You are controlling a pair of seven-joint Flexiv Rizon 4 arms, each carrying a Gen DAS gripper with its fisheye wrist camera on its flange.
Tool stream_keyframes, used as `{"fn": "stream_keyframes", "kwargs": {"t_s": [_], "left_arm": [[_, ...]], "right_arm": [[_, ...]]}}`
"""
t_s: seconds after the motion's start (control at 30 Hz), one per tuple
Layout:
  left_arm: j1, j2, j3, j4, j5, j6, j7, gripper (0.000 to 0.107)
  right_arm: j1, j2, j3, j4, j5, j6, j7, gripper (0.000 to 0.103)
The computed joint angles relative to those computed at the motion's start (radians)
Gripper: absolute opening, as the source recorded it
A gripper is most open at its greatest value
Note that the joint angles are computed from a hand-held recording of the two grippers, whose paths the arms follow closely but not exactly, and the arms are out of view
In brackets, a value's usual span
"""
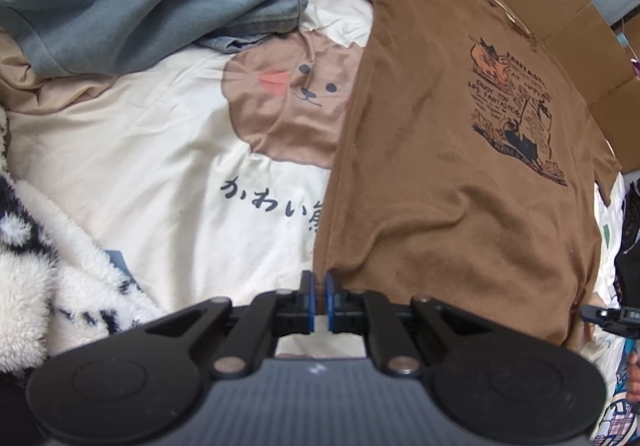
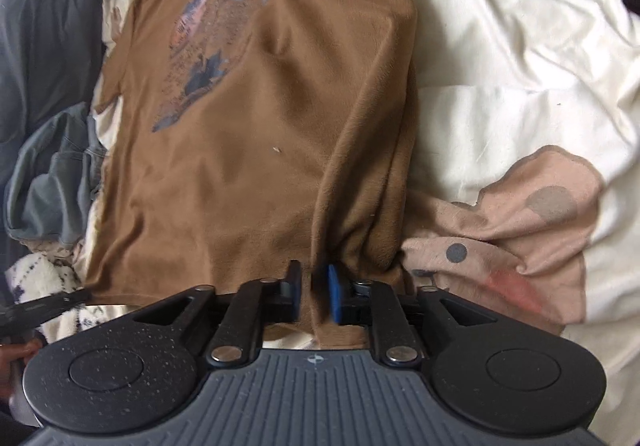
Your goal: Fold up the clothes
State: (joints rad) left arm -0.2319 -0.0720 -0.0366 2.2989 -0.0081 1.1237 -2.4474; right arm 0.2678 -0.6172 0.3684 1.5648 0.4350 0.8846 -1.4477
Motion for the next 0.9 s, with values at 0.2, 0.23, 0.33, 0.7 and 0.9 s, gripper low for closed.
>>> {"fn": "stream_keyframes", "kwargs": {"t_s": [0.2,0.23,0.33,0.7,0.9], "left_arm": [[0.002,-0.006,0.000,0.004,-0.006,0.001,0.003,0.005],[0.002,-0.008,0.000,0.005,-0.008,0.000,0.007,0.005],[0.004,-0.013,0.001,0.000,-0.010,-0.005,0.018,0.005],[0.001,-0.009,0.005,-0.015,0.016,-0.033,0.004,0.005],[0.003,-0.011,0.004,-0.008,0.014,-0.030,-0.006,0.005]], "right_arm": [[-0.019,0.060,-0.022,0.066,-0.005,0.024,0.017,0.019],[-0.025,0.065,-0.022,0.077,0.003,0.031,0.020,0.019],[-0.051,0.082,-0.017,0.111,0.039,0.050,0.021,0.019],[-0.081,0.108,-0.008,0.156,0.091,0.093,0.000,0.019],[-0.069,0.112,-0.040,0.185,0.061,0.145,0.029,0.019]]}}
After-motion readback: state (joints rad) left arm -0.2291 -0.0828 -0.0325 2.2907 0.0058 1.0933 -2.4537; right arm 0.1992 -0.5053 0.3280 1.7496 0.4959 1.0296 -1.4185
